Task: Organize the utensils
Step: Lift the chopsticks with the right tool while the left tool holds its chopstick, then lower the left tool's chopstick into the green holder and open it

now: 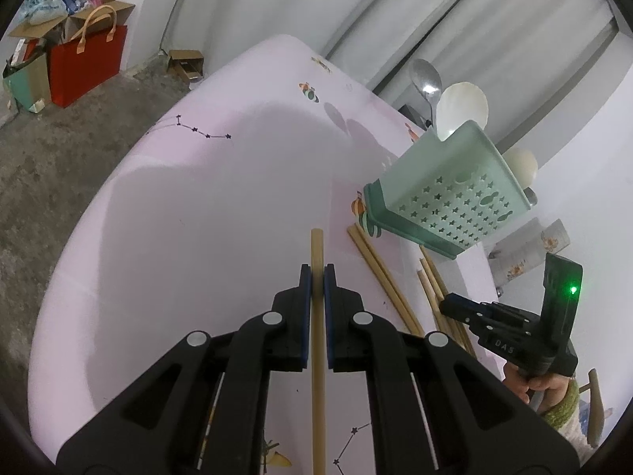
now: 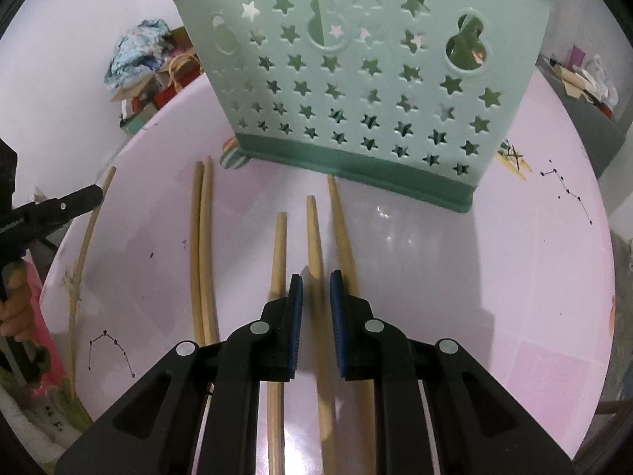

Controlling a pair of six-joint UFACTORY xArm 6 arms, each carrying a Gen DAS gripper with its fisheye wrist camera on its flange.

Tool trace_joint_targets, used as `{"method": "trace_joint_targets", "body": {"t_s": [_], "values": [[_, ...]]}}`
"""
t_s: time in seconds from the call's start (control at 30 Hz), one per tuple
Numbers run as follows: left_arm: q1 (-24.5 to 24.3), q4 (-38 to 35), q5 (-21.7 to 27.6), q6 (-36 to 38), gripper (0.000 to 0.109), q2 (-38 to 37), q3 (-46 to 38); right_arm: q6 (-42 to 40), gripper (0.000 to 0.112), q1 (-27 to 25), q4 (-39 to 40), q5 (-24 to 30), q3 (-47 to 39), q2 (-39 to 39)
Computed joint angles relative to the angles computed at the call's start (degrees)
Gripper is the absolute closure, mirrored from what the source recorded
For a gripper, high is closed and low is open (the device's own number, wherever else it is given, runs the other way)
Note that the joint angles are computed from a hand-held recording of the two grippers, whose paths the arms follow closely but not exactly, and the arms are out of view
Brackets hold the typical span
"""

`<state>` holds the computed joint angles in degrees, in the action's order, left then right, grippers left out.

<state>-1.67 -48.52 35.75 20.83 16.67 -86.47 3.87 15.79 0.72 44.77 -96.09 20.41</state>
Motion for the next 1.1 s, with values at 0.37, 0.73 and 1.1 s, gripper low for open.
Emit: {"method": "trace_joint_targets", "body": {"t_s": [0.37, 0.73, 1.1], "values": [[0.0, -0.3, -0.5, 0.7, 0.104, -1.4, 0.6, 4.2, 0.106, 1.0, -5.1, -1.3, -4.3, 3.6], [-1.3, -4.9, -1.7, 7.5, 0.104, -4.9, -3.0, 11.7, 0.106, 0.5, -10.6, -17.2, 9.4, -9.0], [-4.9, -11.3, -0.8, 14.4, 0.104, 1.4, -23.0, 17.4, 0.106, -2.6, -8.3, -33.5, 19.8, -18.0]]}}
